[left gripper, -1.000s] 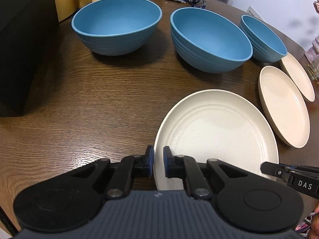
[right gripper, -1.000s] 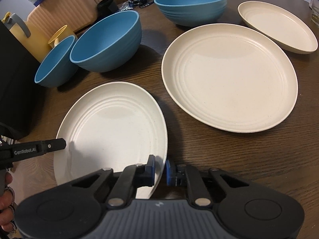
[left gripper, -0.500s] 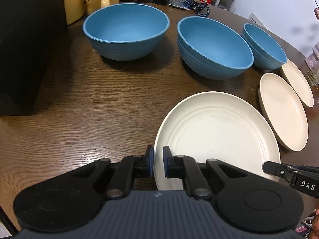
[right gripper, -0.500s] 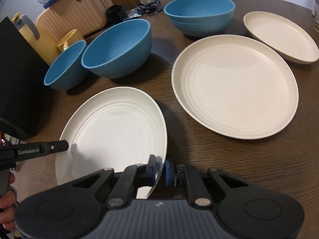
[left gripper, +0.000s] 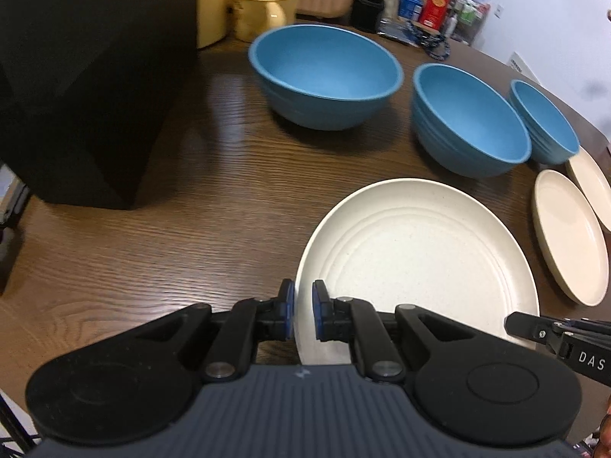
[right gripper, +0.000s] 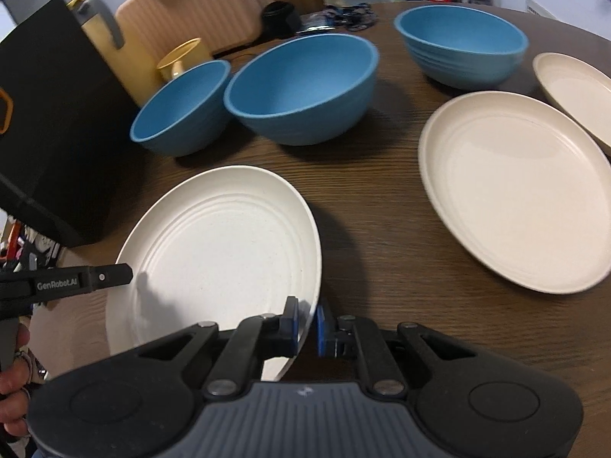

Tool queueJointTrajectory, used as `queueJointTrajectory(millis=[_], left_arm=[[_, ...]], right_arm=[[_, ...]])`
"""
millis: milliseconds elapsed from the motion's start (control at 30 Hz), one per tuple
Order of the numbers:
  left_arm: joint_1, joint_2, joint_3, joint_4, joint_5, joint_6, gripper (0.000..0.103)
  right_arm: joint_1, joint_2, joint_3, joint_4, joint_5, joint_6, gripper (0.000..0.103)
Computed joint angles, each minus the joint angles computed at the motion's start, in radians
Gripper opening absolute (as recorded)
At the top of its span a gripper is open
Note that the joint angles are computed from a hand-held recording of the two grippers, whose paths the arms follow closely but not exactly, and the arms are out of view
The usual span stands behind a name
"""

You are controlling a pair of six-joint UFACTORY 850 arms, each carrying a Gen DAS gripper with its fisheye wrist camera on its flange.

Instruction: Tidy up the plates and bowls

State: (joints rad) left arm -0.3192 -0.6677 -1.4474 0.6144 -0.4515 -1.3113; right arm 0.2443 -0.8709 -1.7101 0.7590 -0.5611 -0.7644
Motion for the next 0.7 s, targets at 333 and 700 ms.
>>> queueJointTrajectory(millis=[333,700], left_arm=[[0.032,0.039,0.074,0.049,-0.002,-0.074,0.011],[0.060,0.031,0.081,0.041,0.001,-0.067,0.011]], right_arm=[[0.046,-0.021,-0.028,-0.013,-0.010,-0.001,0.009],[0.070,-0.053,-0.066,-0.045,-0.012,0.033,0.009]])
